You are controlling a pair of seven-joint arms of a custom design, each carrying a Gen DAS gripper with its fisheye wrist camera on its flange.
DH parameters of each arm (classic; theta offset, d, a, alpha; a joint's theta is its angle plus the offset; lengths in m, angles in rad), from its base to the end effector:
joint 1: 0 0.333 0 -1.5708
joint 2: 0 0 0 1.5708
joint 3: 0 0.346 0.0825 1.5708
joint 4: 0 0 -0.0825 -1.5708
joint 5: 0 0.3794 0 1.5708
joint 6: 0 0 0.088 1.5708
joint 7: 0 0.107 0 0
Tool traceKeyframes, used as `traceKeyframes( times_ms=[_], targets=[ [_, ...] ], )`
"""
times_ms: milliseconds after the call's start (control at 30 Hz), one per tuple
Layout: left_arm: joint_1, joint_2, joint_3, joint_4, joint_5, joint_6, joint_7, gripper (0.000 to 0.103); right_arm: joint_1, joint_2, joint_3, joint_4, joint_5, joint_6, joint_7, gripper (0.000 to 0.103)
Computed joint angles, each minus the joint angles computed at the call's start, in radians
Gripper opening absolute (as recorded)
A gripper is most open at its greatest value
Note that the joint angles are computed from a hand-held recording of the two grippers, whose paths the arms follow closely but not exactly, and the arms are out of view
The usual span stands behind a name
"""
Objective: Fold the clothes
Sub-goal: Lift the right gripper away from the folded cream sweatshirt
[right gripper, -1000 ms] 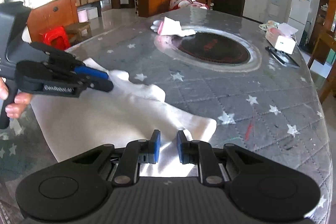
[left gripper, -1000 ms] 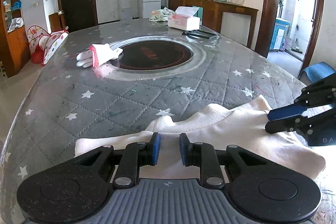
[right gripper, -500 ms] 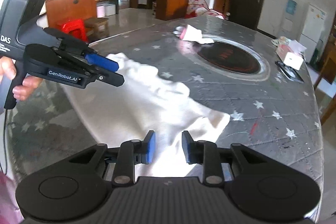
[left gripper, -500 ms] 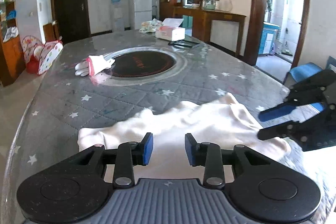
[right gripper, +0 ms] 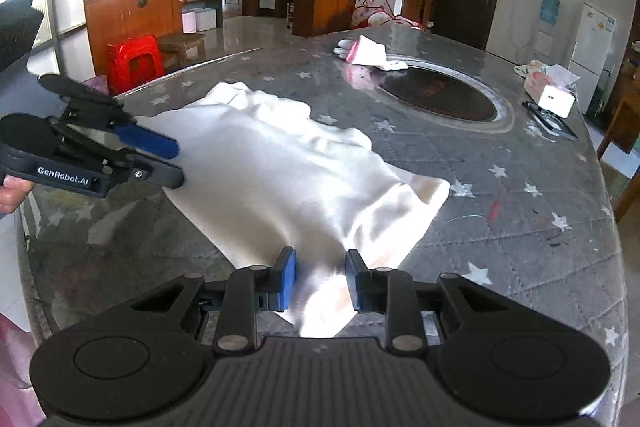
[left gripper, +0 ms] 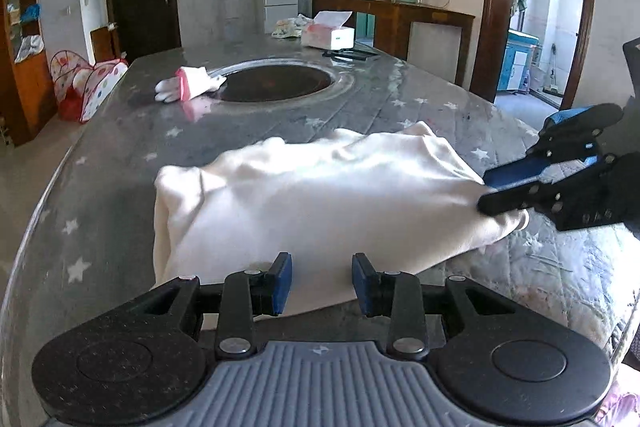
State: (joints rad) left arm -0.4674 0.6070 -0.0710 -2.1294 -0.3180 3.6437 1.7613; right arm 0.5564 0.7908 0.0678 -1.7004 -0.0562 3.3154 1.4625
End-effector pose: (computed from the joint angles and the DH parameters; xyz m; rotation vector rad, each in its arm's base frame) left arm 0.5576 -0.2807 0.2540 -1.4215 2.0200 -0.9754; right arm 0.6017 0.4268 0.2587 -2.1727 0.9441 -0.4974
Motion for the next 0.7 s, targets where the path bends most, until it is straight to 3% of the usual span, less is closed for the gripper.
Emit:
traceKeyframes(
  times_ms=[167, 333, 433, 700],
  targets=[
    [0.039, -0.015, -0.027, -0.025, 0.023, 0.041, -0.036, 0.037, -0.008, -0.011, 0.015, -0.006, -0.005, 0.028, -0.007, 0.026],
    [0.017, -0.003, 0.013, -0.004, -0.057, 0.017, -0.043, 0.037, -0.029, 0.021, 0.054, 0.04, -0.02, -0.002, -0.019, 0.026],
    [0.069, 0.002, -0.016, -0.014, -0.016, 0.024, -0.076, 0.037, -0.039, 0.041, 0.068, 0.064, -0.021, -0.029, -0.021, 0.026],
    [0.086, -0.011, -0.029, -0.001, 0.028, 0.011, -0.108, 0.039, -0.059, 0.035, 0.082, 0.084, -0.02, -0.066, -0.024, 0.027]
  ],
)
